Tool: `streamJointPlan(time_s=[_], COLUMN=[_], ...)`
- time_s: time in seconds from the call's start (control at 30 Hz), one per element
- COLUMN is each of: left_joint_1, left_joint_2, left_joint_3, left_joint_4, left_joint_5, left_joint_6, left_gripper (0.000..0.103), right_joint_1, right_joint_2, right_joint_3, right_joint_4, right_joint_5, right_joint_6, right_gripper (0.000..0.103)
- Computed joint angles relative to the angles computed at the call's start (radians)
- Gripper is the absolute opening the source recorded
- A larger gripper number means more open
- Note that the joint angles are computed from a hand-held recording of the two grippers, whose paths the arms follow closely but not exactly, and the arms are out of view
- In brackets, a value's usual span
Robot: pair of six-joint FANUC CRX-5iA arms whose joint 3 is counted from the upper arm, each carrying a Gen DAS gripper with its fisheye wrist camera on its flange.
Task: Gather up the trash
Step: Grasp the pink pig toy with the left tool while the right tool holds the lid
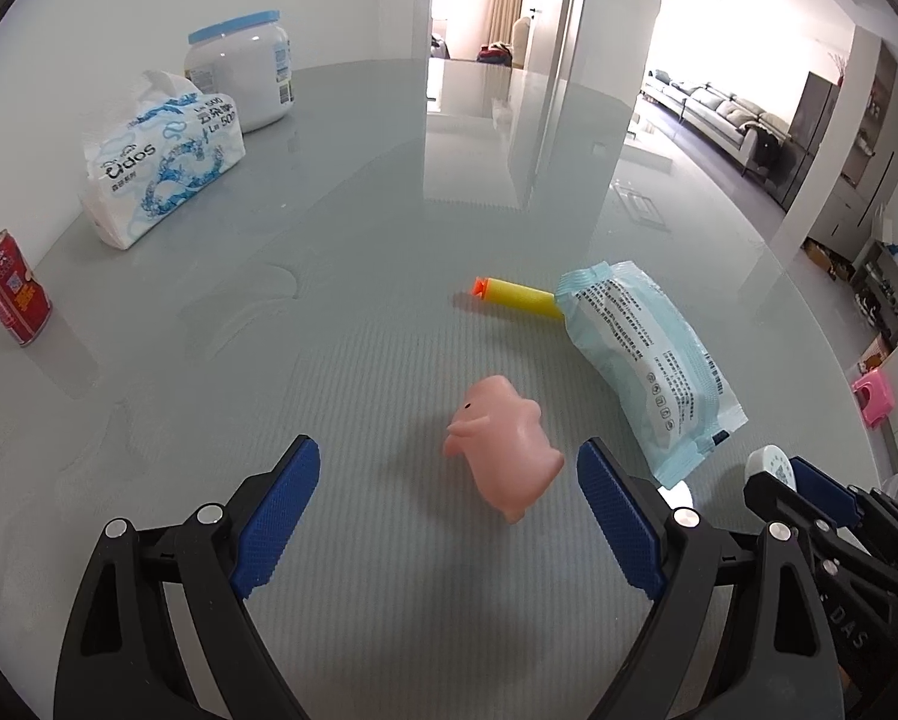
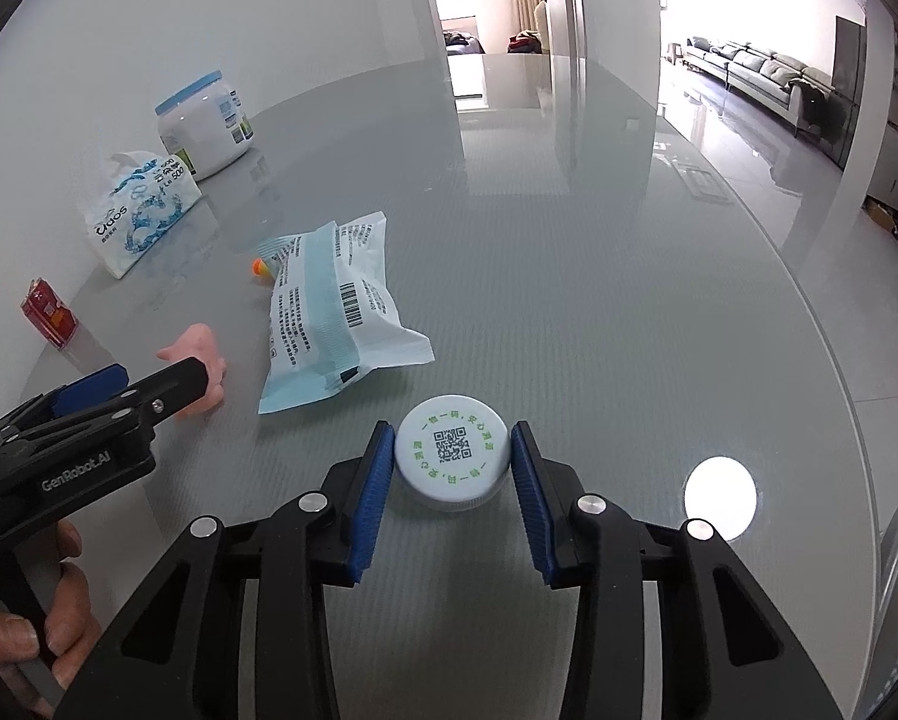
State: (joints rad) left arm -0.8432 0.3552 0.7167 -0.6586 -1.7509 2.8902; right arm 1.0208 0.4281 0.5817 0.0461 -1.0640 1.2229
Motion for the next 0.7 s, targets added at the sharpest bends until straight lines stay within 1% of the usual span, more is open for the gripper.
streamJointPlan(time_s=[0.07,0.13,0.2,0.27,0.3,0.37,0.53,0.7], left_joint_1=[0.013,0.020,0.024,0.022,0.021,0.018,0.007,-0.026], left_joint_2=[0.008,0.022,0.021,0.023,0.025,0.025,0.011,-0.006], left_joint_3=[0.002,0.015,0.011,0.012,0.015,0.017,0.010,0.014], left_joint_4=[0.013,0.020,0.028,0.029,0.029,0.030,0.022,-0.014], left_joint_5=[0.002,-0.009,0.002,0.004,0.003,0.004,0.013,-0.004], left_joint_6=[-0.010,-0.030,-0.035,-0.039,-0.044,-0.048,-0.033,-0.019], left_gripper=[0.081,0.070,0.063,0.048,0.044,0.027,0.027,0.027], right_joint_1=[0.000,-0.001,-0.001,-0.002,-0.001,0.002,0.005,0.013], right_joint_2=[0.002,0.002,0.000,0.002,0.003,0.001,-0.012,-0.035], right_joint_3=[0.003,0.002,0.000,0.001,0.003,0.002,-0.013,-0.037], right_joint_4=[-0.002,-0.003,-0.002,-0.002,-0.001,0.002,0.006,0.017], right_joint_5=[-0.002,-0.001,0.001,-0.001,-0.002,-0.002,0.002,0.011], right_joint_6=[0.001,-0.002,-0.004,-0.007,-0.007,-0.008,-0.014,-0.029], right_gripper=[0.039,0.039,0.039,0.039,0.039,0.039,0.039,0.039])
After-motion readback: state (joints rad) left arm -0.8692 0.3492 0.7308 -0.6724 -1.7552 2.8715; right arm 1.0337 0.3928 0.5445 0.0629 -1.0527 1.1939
